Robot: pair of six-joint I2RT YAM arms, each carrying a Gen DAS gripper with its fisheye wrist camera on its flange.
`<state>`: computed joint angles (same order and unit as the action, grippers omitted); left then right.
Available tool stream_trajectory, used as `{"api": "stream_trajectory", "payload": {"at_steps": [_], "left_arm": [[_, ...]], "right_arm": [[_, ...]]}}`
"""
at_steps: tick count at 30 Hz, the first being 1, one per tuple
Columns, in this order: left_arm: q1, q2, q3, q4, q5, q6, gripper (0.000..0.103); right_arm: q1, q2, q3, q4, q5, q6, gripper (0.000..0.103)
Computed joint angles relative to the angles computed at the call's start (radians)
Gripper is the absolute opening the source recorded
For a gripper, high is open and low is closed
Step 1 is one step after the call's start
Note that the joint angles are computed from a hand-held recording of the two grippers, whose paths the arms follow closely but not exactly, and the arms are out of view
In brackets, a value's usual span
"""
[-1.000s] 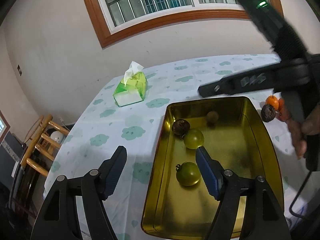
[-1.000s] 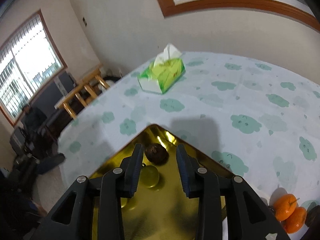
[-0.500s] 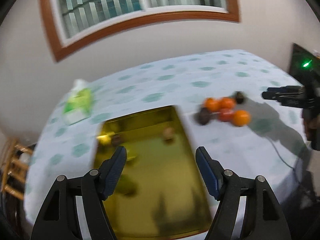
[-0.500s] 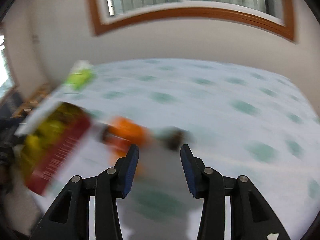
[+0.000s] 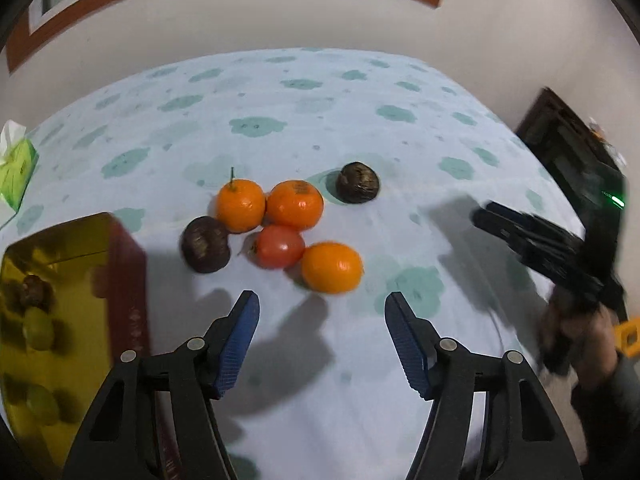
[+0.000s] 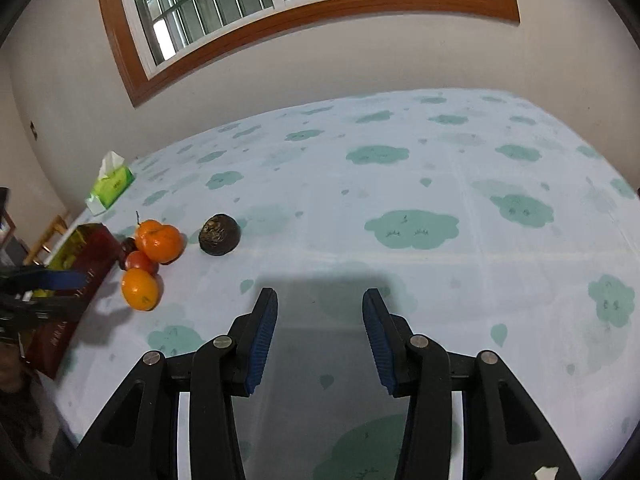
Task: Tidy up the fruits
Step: 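Grasp an orange with left gripper while right grasps the red tomato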
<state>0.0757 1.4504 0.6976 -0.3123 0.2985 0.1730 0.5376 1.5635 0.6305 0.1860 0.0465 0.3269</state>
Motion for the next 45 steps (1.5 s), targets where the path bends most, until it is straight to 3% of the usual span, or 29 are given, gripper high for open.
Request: {"api": "stream_trajectory", "payload": {"at_steps": [6,11,14,15,16,20,26,30,33,38,45], "left_arm": [[-0.058,0.127,0.059,0.056,-0.064,-0.17,0.066],[-0.093,0.168,0.075,0.095,-0.137,-0.233,0.066],[-0.108,0.18,0.067,0.124,-0.167,-0.253,0.058],[-0.106,0.193,0.072,0.114,-0.134,-0.248,0.042],[-0.11,0.193,0.069,0.114,-0.119,-0.247,0.035],[-0.137,0.133,-0.003,0.151,-0.162,-0.239,0.034],[-0.018,-0.068,-0.096,0.068,-0.061,-0.173,0.034],[0.074,-0.223,-0.117,-0.032,-0.018,-0.108,0.034],[0.153,-0.31,-0.114,-0.111,0.014,-0.049,0.034],[0.284,-0.399,-0.102,-0.213,0.064,0.038,0.035],[0.469,-0.428,-0.076,-0.292,0.152,0.165,0.035]], "right_arm": [[-0.042,-0.023,-0.061,0.1,-0.104,0.004,0.043],[-0.042,-0.026,-0.07,0.121,-0.131,-0.012,0.043],[-0.045,-0.033,-0.079,0.134,-0.138,-0.01,0.045],[-0.048,-0.033,-0.08,0.136,-0.142,-0.009,0.046],[-0.05,-0.03,-0.08,0.138,-0.146,-0.005,0.047],[-0.066,-0.019,-0.07,0.126,-0.162,0.013,0.047],[-0.069,-0.009,-0.057,0.107,-0.156,0.024,0.049],[-0.007,-0.01,-0.016,0.046,-0.132,-0.041,0.048],[0.067,-0.011,0.024,0.047,-0.233,-0.057,0.048],[0.198,0.154,0.242,-0.024,-0.238,-0.135,0.047],[0.25,0.404,0.563,-0.187,-0.145,-0.197,0.047]]}}
